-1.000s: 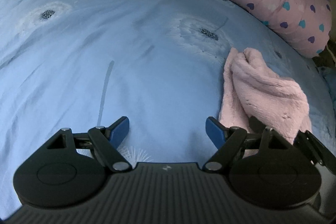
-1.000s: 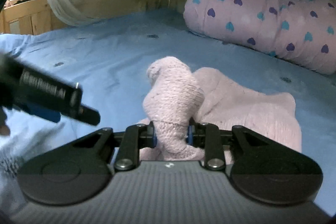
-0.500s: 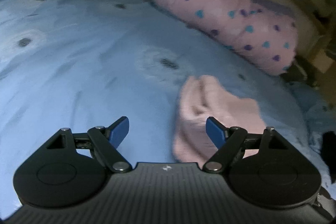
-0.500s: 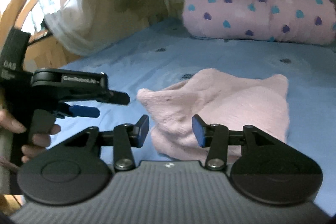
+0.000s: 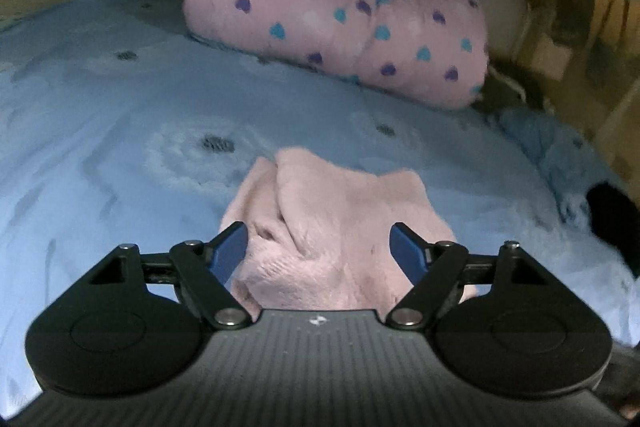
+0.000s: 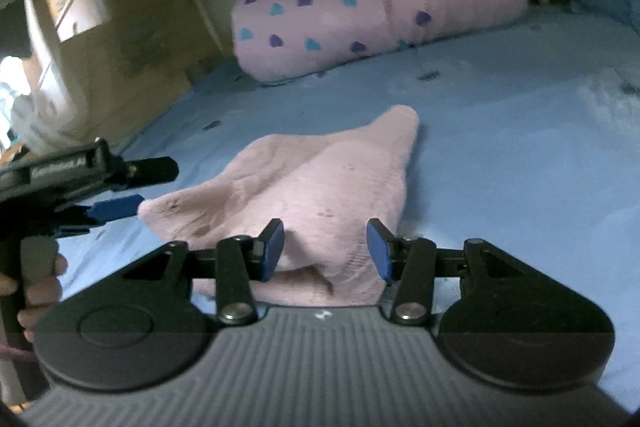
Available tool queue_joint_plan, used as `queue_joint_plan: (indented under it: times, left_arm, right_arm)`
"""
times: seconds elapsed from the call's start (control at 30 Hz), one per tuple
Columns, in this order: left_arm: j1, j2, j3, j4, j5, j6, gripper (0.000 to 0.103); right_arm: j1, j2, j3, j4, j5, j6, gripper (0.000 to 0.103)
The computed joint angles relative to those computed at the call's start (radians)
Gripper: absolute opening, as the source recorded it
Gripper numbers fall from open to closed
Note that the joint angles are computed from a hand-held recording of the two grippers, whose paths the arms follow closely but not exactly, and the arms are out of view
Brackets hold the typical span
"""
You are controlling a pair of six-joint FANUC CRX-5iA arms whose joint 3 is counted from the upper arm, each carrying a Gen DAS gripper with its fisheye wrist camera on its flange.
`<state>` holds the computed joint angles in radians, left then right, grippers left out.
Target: Fold small clothes
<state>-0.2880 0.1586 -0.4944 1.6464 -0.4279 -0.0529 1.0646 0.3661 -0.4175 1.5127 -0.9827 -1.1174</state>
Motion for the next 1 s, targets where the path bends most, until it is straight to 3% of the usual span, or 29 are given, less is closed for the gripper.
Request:
queue_joint_plan:
  times: [0.07,0.2,0.27,0.33,0.43,0.53,0.6,0.8,0.9,1.0]
  left_arm:
    - [0.018,0.032,0.031,-0.111,-0.01,0.077,0.078]
    - [0.03,0.096,0.079,-0.202,-0.007,0.176,0.077]
    - [0.035,0.119,0.094,-0.22,-0.001,0.213,0.063]
    - [0.047,0.132,0.099,-0.198,-0.037,0.217,0.041]
    - [0.054,0.12,0.086,-0.123,-0.067,0.207,0.03]
    - [0.044,0.098,0.064,-0.042,-0.025,0.152,0.028]
    - [0.071,0.104,0.076,-0.124,-0.016,0.222,0.028]
    - [0.174,0.132,0.117,-0.333,-0.112,0.427,0.029]
    - [0.201,0.146,0.136,-0.37,-0.162,0.467,0.032]
    - [0.196,0.143,0.124,-0.325,-0.157,0.448,0.037]
  right_arm:
    - [-0.02,-0.012,-0.026,0.04,0.024,-0.06,0.051]
    - [-0.042,-0.017,-0.045,0.076,0.019,-0.109,0.054]
    - [-0.057,-0.021,-0.05,0.076,0.019,-0.129,0.054]
    - [-0.071,-0.025,-0.043,0.039,0.028,-0.113,0.055]
    - [-0.1,-0.026,-0.028,-0.019,0.05,-0.085,0.056]
    - [-0.141,-0.025,-0.02,-0.038,0.098,-0.089,0.056]
    - [-0.161,-0.016,-0.003,-0.051,0.124,-0.051,0.056]
    - [-0.22,0.024,0.059,0.016,0.241,0.093,0.056]
    - [-0.227,0.047,0.094,0.012,0.279,0.158,0.055]
    - [-0.207,0.064,0.12,-0.019,0.246,0.209,0.056]
